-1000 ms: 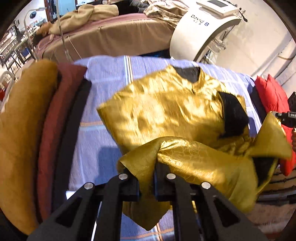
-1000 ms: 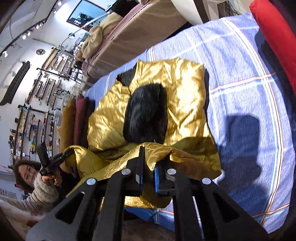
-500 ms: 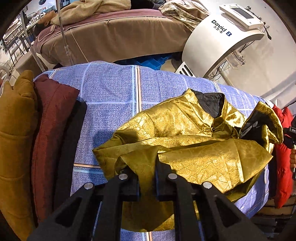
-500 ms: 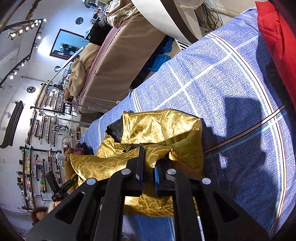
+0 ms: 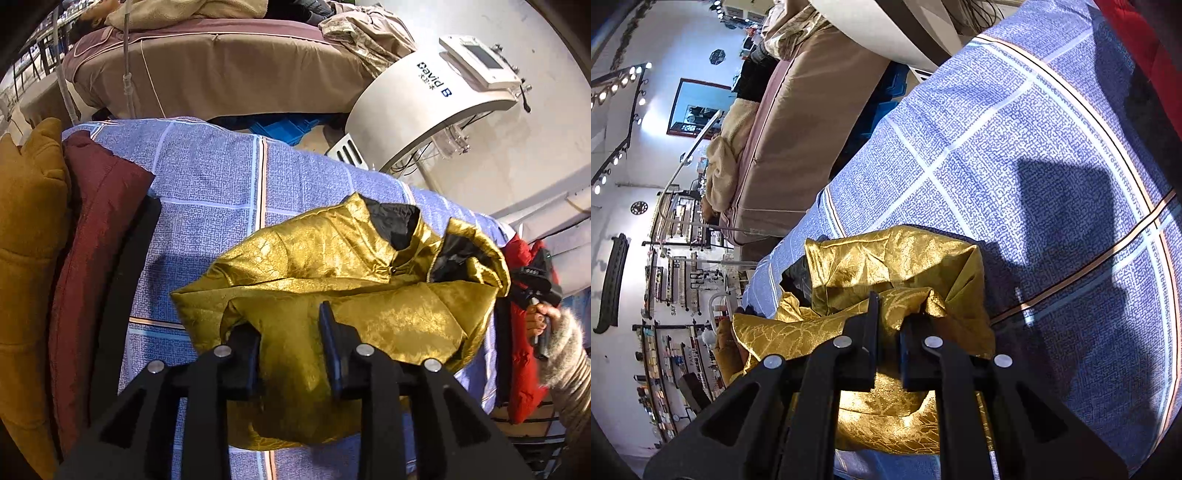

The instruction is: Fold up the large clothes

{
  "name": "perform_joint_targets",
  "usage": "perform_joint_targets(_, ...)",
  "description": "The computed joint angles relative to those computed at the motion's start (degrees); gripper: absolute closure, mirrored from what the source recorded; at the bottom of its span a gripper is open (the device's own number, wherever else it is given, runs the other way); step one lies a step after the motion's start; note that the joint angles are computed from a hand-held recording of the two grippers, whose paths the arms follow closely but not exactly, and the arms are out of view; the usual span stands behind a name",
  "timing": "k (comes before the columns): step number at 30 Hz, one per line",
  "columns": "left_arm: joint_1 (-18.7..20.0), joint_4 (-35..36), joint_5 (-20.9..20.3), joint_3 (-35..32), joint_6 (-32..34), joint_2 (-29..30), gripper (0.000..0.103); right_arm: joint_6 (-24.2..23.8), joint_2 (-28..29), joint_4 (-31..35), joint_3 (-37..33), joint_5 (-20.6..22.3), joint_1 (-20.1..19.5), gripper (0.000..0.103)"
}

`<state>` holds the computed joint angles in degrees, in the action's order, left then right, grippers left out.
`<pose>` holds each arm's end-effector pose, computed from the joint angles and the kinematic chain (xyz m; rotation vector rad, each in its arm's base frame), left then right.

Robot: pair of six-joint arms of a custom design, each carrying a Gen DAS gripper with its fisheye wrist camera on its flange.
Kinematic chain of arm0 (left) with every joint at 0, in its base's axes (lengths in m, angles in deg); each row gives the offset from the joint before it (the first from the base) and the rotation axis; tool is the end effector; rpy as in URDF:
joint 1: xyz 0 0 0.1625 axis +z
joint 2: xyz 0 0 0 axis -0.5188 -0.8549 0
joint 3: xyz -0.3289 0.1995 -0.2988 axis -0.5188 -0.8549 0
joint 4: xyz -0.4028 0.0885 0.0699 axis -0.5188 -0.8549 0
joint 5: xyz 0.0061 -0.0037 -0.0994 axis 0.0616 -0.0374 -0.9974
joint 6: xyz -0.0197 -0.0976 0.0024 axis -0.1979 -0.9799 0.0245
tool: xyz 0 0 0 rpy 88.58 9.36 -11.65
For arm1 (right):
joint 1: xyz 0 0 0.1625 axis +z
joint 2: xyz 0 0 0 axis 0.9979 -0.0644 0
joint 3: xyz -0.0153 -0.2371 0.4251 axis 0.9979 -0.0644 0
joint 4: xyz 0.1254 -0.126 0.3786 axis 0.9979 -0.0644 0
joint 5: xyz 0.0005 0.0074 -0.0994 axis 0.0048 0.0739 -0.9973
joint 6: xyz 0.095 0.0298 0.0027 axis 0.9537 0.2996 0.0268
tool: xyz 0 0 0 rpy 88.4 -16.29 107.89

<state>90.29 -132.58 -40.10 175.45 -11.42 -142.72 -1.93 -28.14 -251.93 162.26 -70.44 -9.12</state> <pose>-0.0223 -0.3933 0.4052 0.1116 2.6855 -0.4550 0.0541 -0.3508 0.2499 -0.6205 -2.9760 0.6330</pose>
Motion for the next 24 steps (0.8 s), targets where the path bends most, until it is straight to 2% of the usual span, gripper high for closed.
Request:
perform_joint_targets(1, 0.0, -0.3, -0.4, -0.3, -0.3, -0.6, 0.065, 0.8, 0.6, -0.4, -0.2, 0.2, -0.3, 0.094)
perform_joint_targets(2, -0.3, -0.4, 0.0, -0.5, -0.9, -1.5, 0.056, 1.5, 1.2, -0.7, -0.5, 0.0, -0.4, 0.094)
perform_joint_targets(3, -1.6, 0.3, 2.8, -0.5, -2.0, -2.4, 0.035, 2.1, 2.0, -1.0, -0.9, -0.5, -0.2, 0.094)
perform_joint_targets(5, -6.0, 1.6, 11.8, 0.2, -3.7, -5.0, 0.019, 2.8, 3.4, -1.5, -1.6, -1.3, 0.2, 0.094)
perform_joint_targets(11, -10.8, 11.2, 16.8, 0.5, -5.1, -7.2, 0.019, 4.7, 7.4, -4.0, -2.2, -2.5, 0.6, 0.094)
perform_joint_targets(14, -12.7, 14.2, 16.3, 3.2, -7.2, -8.1, 0.017, 8.1, 8.1, -7.0, -1.1, 0.3, -1.6, 0.092)
perform_joint_targets(16, -12.6, 14.1, 15.4, 5.3, -8.6, -8.1, 0.017, 11.0, 8.0, -9.2, 0.0, 3.9, -3.8, 0.082)
perform_joint_targets(18, -11.9, 13.4, 14.6, 7.3, -9.8, -8.0, 0.017, 11.8, 7.8, -11.0, 0.5, 6.0, -4.5, 0.071)
perform_joint_targets(22, -9.1, 9.4, 15.5, 9.9, -9.2, -6.3, 0.017, 10.4, 5.7, -10.4, -0.3, 5.0, -2.3, 0.052)
perform_joint_targets(24, -7.3, 6.3, 15.6, 10.5, -8.1, -5.2, 0.017, 7.9, 4.1, -9.1, -0.9, 4.3, -0.4, 0.051)
